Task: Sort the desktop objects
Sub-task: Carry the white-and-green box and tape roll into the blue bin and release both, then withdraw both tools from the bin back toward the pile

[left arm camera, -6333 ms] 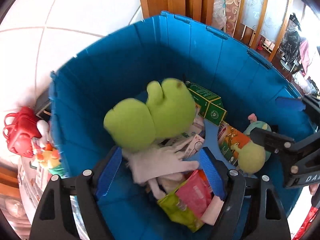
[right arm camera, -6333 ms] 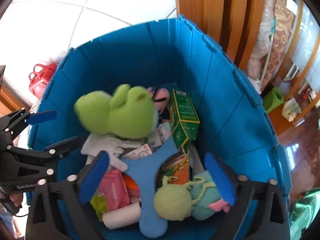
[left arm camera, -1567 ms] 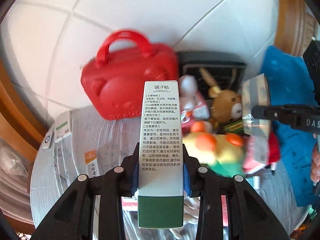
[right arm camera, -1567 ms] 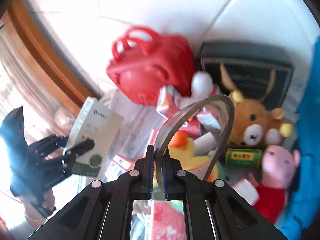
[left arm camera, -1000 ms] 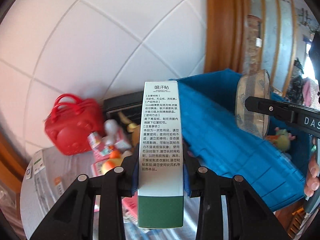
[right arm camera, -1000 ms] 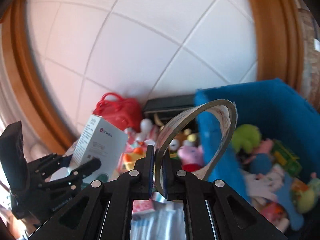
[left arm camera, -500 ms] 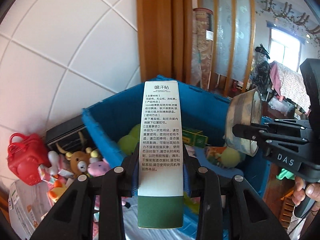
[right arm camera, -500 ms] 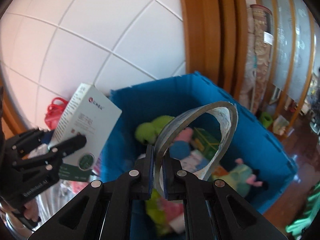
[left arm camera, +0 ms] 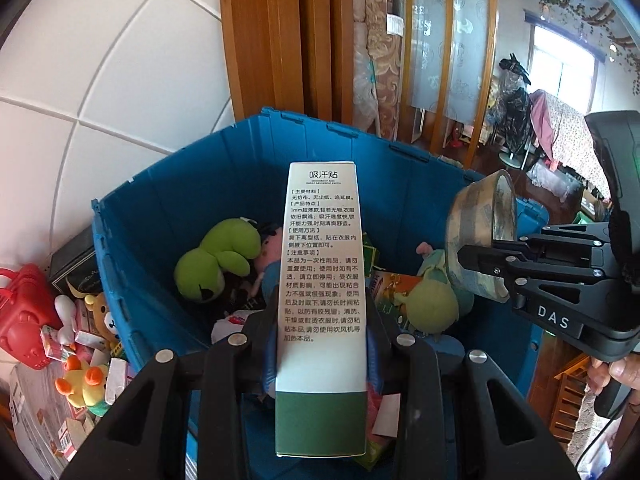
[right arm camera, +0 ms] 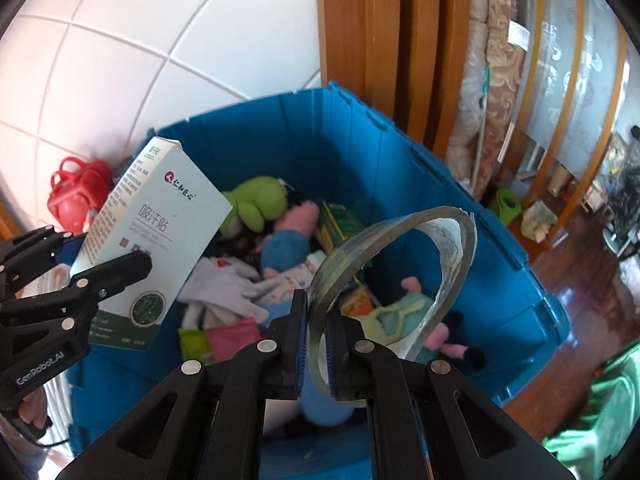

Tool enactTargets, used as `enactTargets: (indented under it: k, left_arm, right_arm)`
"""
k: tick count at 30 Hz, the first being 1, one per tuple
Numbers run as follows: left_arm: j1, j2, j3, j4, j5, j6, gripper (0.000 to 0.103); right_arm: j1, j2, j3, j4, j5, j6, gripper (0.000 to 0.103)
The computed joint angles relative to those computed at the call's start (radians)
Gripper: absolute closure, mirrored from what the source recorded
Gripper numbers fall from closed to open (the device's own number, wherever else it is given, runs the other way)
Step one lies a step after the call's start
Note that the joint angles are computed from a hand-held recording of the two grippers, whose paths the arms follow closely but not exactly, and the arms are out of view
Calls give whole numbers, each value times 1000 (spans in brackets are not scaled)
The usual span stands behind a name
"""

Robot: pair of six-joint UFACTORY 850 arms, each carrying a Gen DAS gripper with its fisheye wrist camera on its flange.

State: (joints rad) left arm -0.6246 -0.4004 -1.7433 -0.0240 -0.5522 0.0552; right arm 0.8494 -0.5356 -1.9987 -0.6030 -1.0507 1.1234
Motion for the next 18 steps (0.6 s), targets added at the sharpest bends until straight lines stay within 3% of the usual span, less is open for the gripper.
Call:
enactTargets:
  k: [4, 6, 7, 8, 9, 10, 11, 18]
  left_arm:
    - [-8, -25, -22, 6, -21, -6, 69]
    - [-9, -37, -31, 20, -43, -25, 67]
    - [-12, -38, -29, 40, -44, -41, 60]
    - [-15, -34, -21, 78, -41, -67, 54]
    - [-18, -28, -10, 104, -32, -86, 38]
    - [-20, -18, 6, 129, -17, -105, 26]
    - [-20, -4, 26, 153, 2, -120, 22]
    - [27, 94, 131, 174, 83, -136, 21]
  right_arm:
    - [-17, -12, 6, 35, -9, -41, 89]
    - [-18, -28, -10, 39, -37, -53, 81]
    - [-20, -36, -18, 46, -51, -60, 78]
    - [-21, -38, -18, 51, -54, -61, 67]
    - [-21, -41, -20, 48, -60, -60, 47]
    - [-18, -47, -28, 45, -75, -61, 35]
    - [-16, -52, -36, 38, -89, -56, 17]
    - [28, -76, -117, -44, -166, 0, 0]
